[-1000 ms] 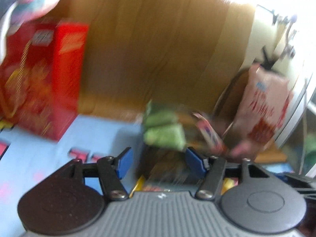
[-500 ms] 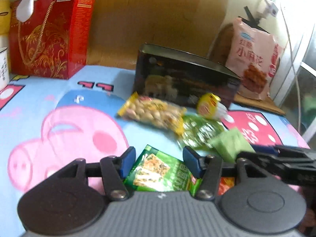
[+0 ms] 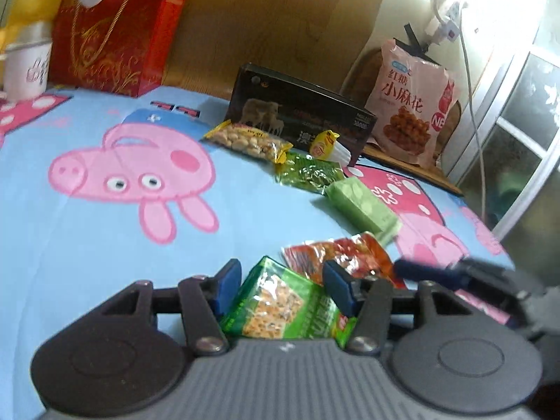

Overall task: Organize snacks
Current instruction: 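Grasp the green cracker packet with the left tool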

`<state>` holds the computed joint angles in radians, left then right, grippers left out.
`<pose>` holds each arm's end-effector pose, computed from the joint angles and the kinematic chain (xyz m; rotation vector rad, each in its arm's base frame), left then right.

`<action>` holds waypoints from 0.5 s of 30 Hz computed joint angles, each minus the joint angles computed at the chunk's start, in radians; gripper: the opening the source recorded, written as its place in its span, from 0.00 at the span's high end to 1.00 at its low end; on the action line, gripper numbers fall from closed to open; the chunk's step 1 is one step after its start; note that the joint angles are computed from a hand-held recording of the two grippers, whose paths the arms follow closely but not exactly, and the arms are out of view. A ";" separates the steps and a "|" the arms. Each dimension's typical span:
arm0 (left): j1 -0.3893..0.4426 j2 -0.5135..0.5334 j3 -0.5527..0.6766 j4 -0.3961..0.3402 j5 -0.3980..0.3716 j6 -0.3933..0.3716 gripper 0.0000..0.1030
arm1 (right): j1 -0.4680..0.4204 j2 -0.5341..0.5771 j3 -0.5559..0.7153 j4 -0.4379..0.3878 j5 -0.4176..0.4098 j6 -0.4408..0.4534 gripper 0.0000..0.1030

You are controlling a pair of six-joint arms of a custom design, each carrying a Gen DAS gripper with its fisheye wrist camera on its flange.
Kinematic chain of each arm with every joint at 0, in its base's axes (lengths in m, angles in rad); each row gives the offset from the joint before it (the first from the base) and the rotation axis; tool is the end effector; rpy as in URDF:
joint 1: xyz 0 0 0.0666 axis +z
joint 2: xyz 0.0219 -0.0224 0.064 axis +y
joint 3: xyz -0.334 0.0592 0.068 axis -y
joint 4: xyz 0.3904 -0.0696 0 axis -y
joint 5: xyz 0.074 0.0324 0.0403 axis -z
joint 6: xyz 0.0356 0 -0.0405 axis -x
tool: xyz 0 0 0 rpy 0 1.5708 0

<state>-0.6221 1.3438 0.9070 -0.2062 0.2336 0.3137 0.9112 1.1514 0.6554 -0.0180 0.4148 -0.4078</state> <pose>0.3635 -0.2713 0.2409 0.4869 2.2531 -0.7602 0.2470 0.2945 0.2250 -0.2660 2.0430 0.3914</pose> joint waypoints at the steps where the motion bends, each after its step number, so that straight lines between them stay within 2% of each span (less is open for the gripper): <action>1: 0.005 -0.008 -0.009 0.003 0.012 0.013 0.50 | 0.002 0.005 0.005 -0.004 -0.008 0.003 0.39; 4: 0.012 -0.037 -0.041 0.005 0.026 0.036 0.49 | -0.004 0.007 0.019 -0.026 -0.087 0.016 0.38; 7: 0.015 -0.065 -0.064 -0.002 0.030 0.044 0.49 | 0.005 0.044 0.061 -0.085 -0.177 0.060 0.29; 8: 0.015 -0.074 -0.071 -0.005 0.029 0.045 0.49 | 0.013 0.053 0.071 -0.106 -0.181 0.075 0.24; 9: 0.013 -0.081 -0.077 -0.008 0.026 0.048 0.49 | 0.021 0.076 0.096 -0.141 -0.172 0.098 0.23; 12: 0.006 -0.102 -0.094 -0.010 0.020 0.055 0.51 | 0.038 0.114 0.138 -0.181 -0.116 0.133 0.23; 15: -0.006 -0.112 -0.102 -0.010 0.020 0.052 0.49 | 0.032 0.109 0.135 -0.176 -0.097 0.110 0.34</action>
<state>-0.6284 1.2316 0.8046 -0.2164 0.2537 0.3654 0.9436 1.2599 0.7902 -0.1938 0.3180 -0.2979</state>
